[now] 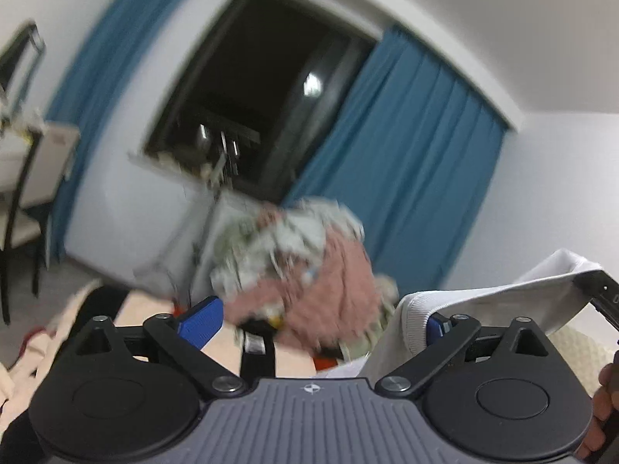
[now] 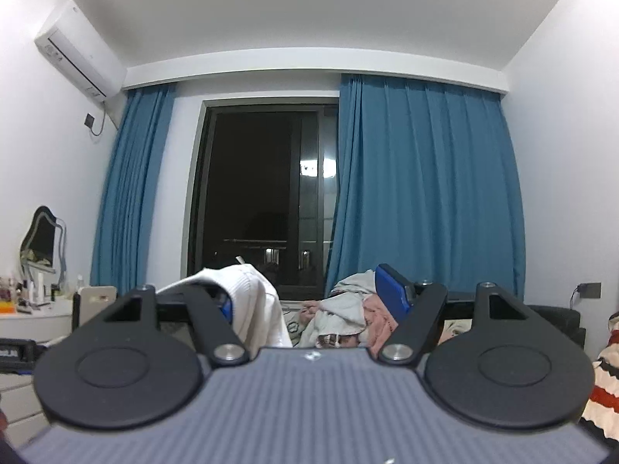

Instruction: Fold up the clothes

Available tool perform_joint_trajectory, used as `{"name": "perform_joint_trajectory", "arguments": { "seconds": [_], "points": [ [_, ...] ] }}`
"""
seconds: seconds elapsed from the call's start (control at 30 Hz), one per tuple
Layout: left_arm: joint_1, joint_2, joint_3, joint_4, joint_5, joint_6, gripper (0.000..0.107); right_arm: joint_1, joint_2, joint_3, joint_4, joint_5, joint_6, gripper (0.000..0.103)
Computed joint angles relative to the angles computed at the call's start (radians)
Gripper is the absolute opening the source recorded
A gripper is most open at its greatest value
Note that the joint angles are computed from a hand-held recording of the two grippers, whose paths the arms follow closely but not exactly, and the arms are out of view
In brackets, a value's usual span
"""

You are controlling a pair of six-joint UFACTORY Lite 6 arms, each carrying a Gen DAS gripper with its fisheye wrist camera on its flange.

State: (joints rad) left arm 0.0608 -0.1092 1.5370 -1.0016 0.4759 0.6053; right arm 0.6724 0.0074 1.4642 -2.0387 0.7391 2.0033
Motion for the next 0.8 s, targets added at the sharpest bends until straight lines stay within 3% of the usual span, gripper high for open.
{"name": "perform_joint_trajectory", "arguments": {
  "seconds": [0.1, 0.23, 0.4, 0.53, 0.67, 0.8],
  "points": [
    [0.139, -0.035, -0.086, -0.172, 0.197, 0.159, 0.1, 0.078, -0.02, -0.017, 0.033, 0.059, -0.053, 0.072],
    [0.275, -0.176, -0.4, -0.385, 0.335, 0.401, 0.101, 0.198, -0.037, -0.118, 0.051, 0.175, -0.024, 0.072],
    [0.411, -0.337, -0.783, -0.543, 0.467, 0.589, 0.101, 0.374, -0.009, -0.279, 0.036, 0.413, 0.04, 0.071],
    [0.397, -0.46, -0.98, -0.556, 0.299, 0.579, 0.101, 0.454, 0.012, -0.336, 0.077, 0.573, 0.104, 0.07],
    [0.347, -0.598, -1.091, -0.359, 0.099, 0.387, 0.102, 0.439, 0.003, -0.341, 0.121, 0.617, 0.128, 0.069],
    [0.443, -0.77, -1.18, -0.319, 0.156, 0.363, 0.103, 0.373, -0.047, -0.407, 0.134, 0.575, 0.146, 0.069]
  ]
}}
